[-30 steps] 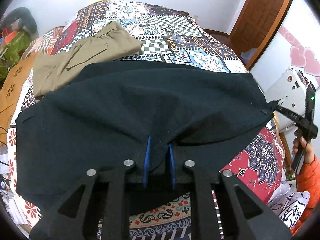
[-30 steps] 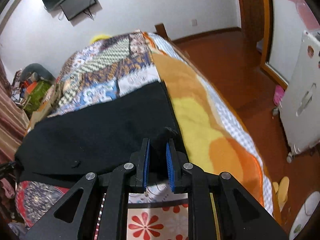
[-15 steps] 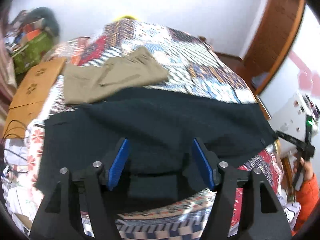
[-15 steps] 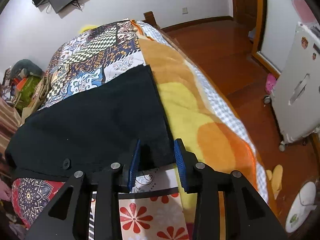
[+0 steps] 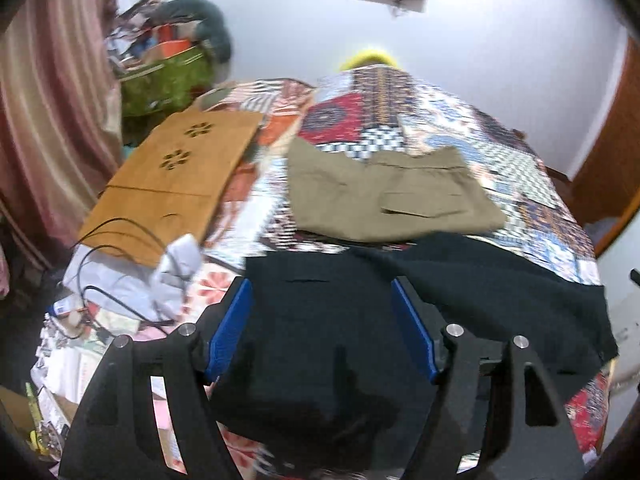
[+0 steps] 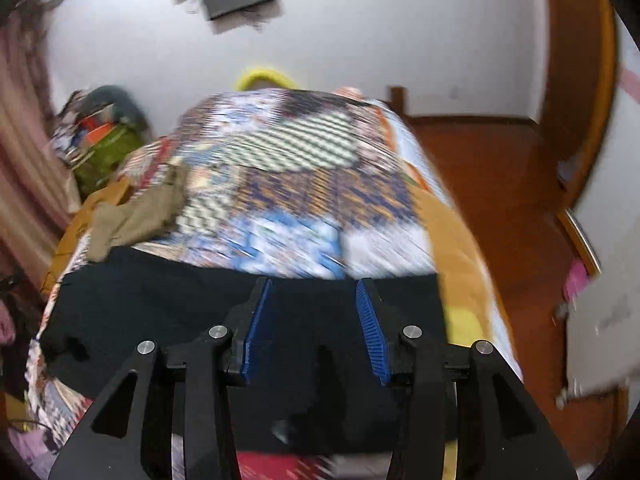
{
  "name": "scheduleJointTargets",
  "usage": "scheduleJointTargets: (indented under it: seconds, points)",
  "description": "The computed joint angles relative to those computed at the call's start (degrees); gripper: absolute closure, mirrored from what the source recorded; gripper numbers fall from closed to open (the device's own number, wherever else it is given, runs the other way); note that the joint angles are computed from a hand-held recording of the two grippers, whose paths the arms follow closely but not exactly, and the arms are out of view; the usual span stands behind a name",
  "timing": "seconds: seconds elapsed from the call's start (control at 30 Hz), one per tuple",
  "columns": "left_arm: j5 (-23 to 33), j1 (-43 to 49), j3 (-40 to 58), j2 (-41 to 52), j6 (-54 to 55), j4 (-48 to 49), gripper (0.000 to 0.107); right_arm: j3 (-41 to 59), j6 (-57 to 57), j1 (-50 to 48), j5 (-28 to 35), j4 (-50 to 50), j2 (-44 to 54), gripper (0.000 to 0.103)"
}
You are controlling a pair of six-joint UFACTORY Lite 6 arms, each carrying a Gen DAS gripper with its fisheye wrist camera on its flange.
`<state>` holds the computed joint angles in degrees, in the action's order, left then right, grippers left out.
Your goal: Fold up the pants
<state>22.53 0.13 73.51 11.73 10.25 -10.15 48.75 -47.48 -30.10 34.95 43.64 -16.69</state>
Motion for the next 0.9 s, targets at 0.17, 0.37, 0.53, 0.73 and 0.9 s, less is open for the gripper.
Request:
scheduleJointTargets:
  seconds: [0.17, 0.37, 0.53, 0.73, 0.9]
  points:
    - [1.34, 5.29, 7.26, 8.89, 5.2, -2.76, 0.036, 10.46, 6.7, 15.8, -5.75, -2.36, 11.39, 0.062]
    - [5.49, 7.86, 18.38, 21.75, 10.54, -9.38, 0.036, 24.56, 12.62, 28.73, -8.59, -8.51, 25.71, 0.058]
    - [7.14, 7.18, 25.19, 29.86, 11.11, -10.54, 0.036, 39.62, 16.32, 36.69, -5.92, -14.12, 38.84, 0.058]
    - [8.72, 6.45, 29.39, 35.1, 13.69, -13.5, 0.036, 58.78, 17.47, 42.06, 2.11, -16.78, 55.53, 0.057]
    - [11.2, 5.45, 33.4, 38.93, 14.98, -13.58, 0.039, 73.03, 19.85, 44.82, 9.7, -19.45, 68.2, 0.057]
